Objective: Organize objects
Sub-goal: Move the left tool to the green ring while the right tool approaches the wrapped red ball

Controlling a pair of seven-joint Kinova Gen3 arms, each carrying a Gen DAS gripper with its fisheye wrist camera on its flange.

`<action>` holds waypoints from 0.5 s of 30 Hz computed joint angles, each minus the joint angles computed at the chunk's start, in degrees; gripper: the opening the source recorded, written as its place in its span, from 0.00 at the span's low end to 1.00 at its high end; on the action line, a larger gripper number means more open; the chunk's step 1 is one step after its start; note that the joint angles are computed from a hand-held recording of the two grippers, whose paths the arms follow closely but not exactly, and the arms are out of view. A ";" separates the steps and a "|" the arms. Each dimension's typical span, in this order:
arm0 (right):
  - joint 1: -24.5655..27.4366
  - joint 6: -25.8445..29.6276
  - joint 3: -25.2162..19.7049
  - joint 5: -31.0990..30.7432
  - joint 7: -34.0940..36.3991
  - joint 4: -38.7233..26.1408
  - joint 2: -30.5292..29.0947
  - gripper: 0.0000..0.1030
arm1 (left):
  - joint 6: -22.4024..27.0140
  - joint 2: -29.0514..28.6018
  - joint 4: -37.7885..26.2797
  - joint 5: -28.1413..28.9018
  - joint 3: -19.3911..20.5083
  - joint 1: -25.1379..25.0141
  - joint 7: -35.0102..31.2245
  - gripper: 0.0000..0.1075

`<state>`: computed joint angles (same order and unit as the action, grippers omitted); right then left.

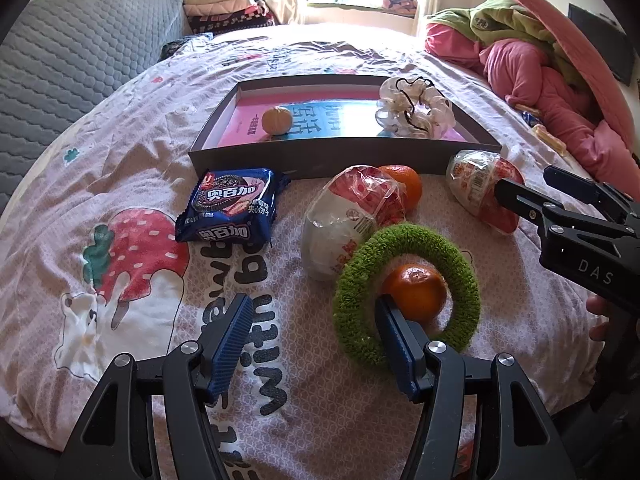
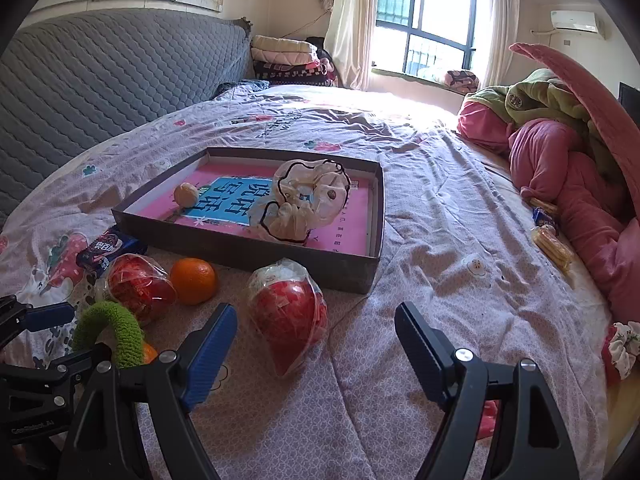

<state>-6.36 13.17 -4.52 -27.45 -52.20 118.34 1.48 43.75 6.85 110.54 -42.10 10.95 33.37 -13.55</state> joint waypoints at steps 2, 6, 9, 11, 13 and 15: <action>0.04 0.14 -0.04 0.06 0.06 -0.08 0.38 0.78 | -0.56 -0.07 0.25 0.22 -0.10 -0.22 0.02 0.60; 0.82 -0.21 -0.93 -1.94 2.57 0.04 0.98 0.78 | -1.56 -0.10 0.93 -0.45 -0.29 -0.31 0.98 0.60; 1.50 -0.53 -1.72 -3.68 4.73 0.02 1.49 0.78 | -1.25 0.27 1.10 -1.63 -0.38 0.03 2.16 0.60; 1.66 -0.77 -2.03 -3.57 4.86 -0.05 1.87 0.78 | -1.89 0.19 1.46 -1.91 -0.48 -0.03 2.57 0.60; 1.86 -0.94 -2.44 -3.34 4.84 -0.05 2.14 0.78 | -2.29 0.12 1.74 -2.18 -0.53 -0.08 2.81 0.60; 2.28 -1.20 -3.08 -3.76 5.45 -0.04 2.37 0.78 | -2.81 0.03 1.96 -2.25 -0.55 -0.25 2.71 0.59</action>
<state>-4.08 11.97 -7.60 -31.22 -46.75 118.30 3.85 40.94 6.87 112.49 -44.35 10.40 33.12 -10.84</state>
